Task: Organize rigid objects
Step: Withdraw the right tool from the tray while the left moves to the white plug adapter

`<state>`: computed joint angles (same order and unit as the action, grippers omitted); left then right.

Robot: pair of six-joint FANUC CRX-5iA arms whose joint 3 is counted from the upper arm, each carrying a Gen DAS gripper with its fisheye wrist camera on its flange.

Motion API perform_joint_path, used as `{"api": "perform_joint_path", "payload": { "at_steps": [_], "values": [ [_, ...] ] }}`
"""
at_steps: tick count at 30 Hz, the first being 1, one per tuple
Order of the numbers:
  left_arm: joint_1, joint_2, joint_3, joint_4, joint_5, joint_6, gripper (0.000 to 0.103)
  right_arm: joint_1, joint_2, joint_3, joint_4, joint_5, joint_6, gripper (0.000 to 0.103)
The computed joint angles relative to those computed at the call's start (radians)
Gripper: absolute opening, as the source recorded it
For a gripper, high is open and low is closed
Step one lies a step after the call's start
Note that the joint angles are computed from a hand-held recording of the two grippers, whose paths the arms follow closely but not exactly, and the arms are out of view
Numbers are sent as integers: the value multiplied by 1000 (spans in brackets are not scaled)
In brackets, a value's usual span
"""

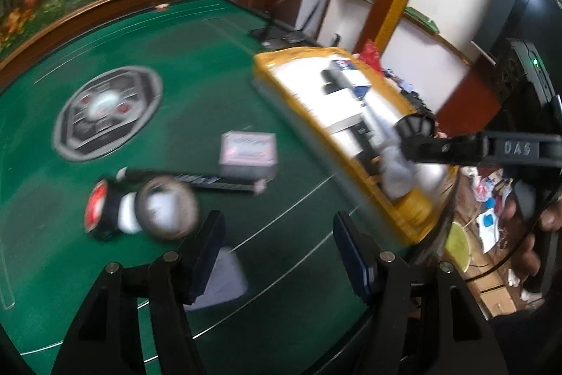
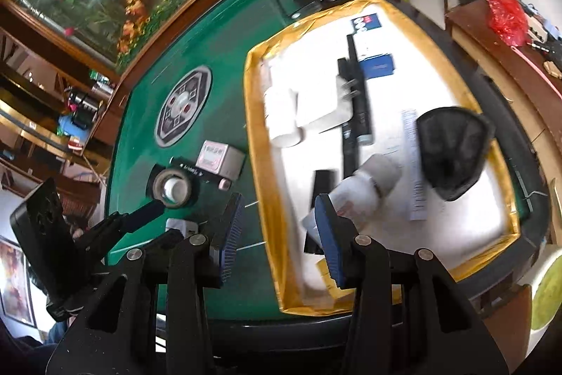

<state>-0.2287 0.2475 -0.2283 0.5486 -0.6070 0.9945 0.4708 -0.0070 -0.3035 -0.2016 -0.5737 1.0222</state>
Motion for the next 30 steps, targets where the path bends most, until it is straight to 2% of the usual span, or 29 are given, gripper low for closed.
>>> {"api": "perform_joint_path", "payload": {
  "at_steps": [2, 4, 7, 12, 17, 21, 23, 25, 28, 30],
  "values": [
    [18, -17, -28, -2, 12, -24, 64, 6, 7, 10, -17, -7, 15, 42],
    [43, -27, -62, 55, -2, -115, 64, 14, 10, 11, -13, -8, 14, 42],
    [67, -30, -75, 76, -22, -216, 64, 25, 9, 8, -3, -12, 3, 42],
    [71, 19, 2, -4, -128, -348, 64, 38, 4, -5, 18, -16, -29, 42],
    [30, 47, 63, -142, -159, -463, 64, 43, -11, -25, 46, -16, -65, 42],
    [13, 75, 97, -201, -147, -503, 64, 46, -21, -41, 60, -11, -92, 42],
    [4, 93, 120, -255, -141, -489, 65, 47, -24, -46, 64, -10, -99, 42],
    [12, 92, 99, -216, -114, -529, 65, 50, -24, -46, 65, -10, -96, 42],
    [35, 96, 89, -168, -130, -482, 64, 55, -13, -27, 46, -11, -59, 42],
    [51, 93, 67, -122, -133, -435, 57, 62, 3, -4, 34, -21, -19, 42]
  ]
}}
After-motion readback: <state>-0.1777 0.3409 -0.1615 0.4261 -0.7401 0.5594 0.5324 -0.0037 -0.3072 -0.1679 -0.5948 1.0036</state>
